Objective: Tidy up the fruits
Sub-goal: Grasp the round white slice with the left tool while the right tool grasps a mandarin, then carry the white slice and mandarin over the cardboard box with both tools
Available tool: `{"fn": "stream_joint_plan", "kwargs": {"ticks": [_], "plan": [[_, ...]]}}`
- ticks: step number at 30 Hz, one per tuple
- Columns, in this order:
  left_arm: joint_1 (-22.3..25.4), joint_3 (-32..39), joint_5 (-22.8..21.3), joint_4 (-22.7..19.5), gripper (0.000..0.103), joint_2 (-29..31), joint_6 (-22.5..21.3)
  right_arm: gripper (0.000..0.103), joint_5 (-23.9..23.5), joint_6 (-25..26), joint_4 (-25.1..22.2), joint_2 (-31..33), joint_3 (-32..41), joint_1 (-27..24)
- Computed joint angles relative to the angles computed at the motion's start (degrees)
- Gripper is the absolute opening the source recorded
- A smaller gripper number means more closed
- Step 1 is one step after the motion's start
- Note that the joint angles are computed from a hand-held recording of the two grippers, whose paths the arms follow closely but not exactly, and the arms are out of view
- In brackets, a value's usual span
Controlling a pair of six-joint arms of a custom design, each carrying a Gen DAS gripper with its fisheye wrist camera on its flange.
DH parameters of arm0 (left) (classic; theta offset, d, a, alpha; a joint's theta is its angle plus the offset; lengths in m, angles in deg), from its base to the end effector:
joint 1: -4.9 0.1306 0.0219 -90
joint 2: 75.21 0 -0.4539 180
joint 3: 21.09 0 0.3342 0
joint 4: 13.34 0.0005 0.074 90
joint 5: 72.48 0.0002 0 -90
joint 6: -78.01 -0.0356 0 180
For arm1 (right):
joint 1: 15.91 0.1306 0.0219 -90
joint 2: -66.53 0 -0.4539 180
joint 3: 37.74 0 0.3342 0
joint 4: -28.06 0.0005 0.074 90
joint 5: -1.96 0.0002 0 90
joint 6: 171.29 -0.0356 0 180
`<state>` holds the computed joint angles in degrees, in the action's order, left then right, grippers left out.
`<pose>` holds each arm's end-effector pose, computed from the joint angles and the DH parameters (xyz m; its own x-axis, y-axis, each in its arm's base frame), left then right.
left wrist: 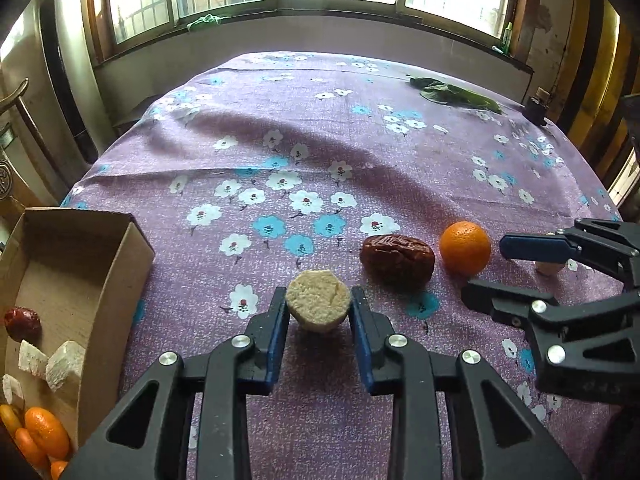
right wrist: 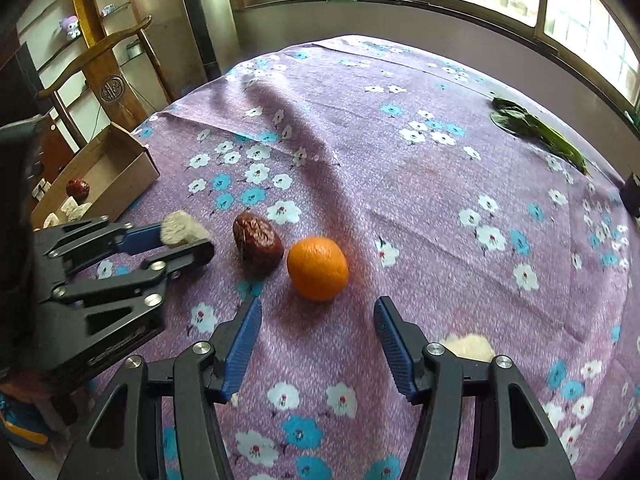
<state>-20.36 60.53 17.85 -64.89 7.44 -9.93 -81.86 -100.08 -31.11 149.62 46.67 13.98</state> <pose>0.3293 -0.1561 0.4876 -0.7332 0.3062 -0.6071 0.4038 0.9145 -0.0264 0.3138 0.1754 0.4962 -0.8385 -0.1126 -0.5331 -0.1856 0.9789 0.0851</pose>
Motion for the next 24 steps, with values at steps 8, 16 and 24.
{"fn": "stream_joint_plan", "kwargs": {"ticks": [8, 16, 24], "plan": [[0.9, -0.7, -0.3, -1.1, 0.029, -2.0, 0.0, 0.036, -1.7, 3.7, -0.1, 3.1, 1.6, -0.7], [0.8, -1.7, -0.1, -1.4, 0.029, -3.9, 0.2, 0.036, -1.0, -1.1, 0.0, -1.7, -1.7, 1.4], [0.8, -3.5, -1.1, -2.3, 0.029, -7.5, -0.5, 0.037, 2.1, -7.4, 0.5, -5.1, -3.6, 8.0]]}}
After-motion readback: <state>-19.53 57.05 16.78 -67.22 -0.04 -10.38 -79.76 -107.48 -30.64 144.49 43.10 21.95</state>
